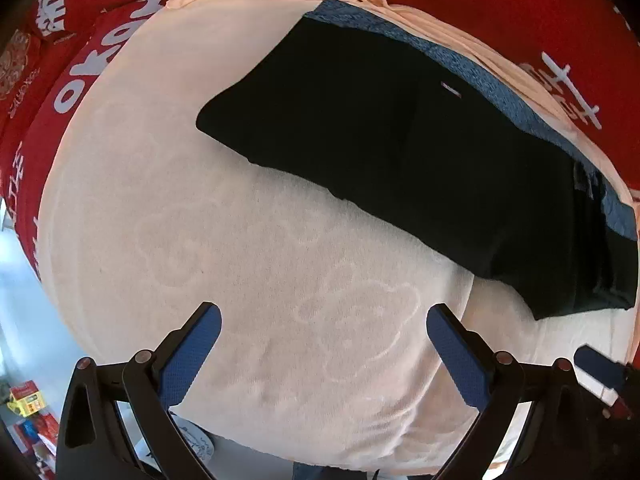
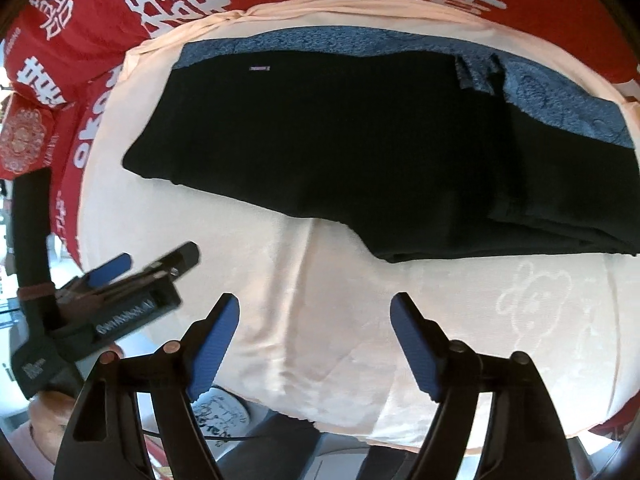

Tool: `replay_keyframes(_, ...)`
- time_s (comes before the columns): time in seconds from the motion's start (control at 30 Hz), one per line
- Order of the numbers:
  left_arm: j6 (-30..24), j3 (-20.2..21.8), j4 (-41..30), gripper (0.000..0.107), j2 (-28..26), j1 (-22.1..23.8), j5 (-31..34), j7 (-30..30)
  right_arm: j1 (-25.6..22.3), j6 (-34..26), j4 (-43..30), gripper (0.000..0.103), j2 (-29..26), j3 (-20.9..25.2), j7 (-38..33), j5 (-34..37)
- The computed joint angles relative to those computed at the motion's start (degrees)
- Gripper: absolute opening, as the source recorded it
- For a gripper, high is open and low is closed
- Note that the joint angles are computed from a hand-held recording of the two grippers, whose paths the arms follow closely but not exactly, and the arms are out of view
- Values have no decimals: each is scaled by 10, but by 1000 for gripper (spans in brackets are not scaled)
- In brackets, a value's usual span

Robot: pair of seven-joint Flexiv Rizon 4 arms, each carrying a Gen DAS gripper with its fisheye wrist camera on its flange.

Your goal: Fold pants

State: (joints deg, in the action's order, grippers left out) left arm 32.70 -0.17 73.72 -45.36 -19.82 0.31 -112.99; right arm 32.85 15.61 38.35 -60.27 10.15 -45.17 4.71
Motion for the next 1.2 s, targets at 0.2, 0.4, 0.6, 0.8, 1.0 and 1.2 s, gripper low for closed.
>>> replay_keyframes(0.2,14,-1,3,103,-2,11,-7,5,-1,-24,-15,81,-5,1,8,4)
replay_keyframes(0.4,8,0,-18,103,-11,14,-14,11,1,-41,-37,81,-17,1,10,8)
replay_keyframes(0.6,6,-6,-26,103,-19,23,-27,12,3,-49,-55,81,-26,0,7,12)
replay_keyframes(0.8,39,-19,-18,103,-27,44,-59,20,3,-51,-57,81,-27,-2,6,13)
replay_keyframes(1.0,161,-80,43,103,-24,98,-159,91,-1,-43,-41,81,-20,0,6,19)
replay_keyframes(1.2,278,-181,113,103,-35,157,-321,189,-5,-30,-21,81,-13,4,1,23)
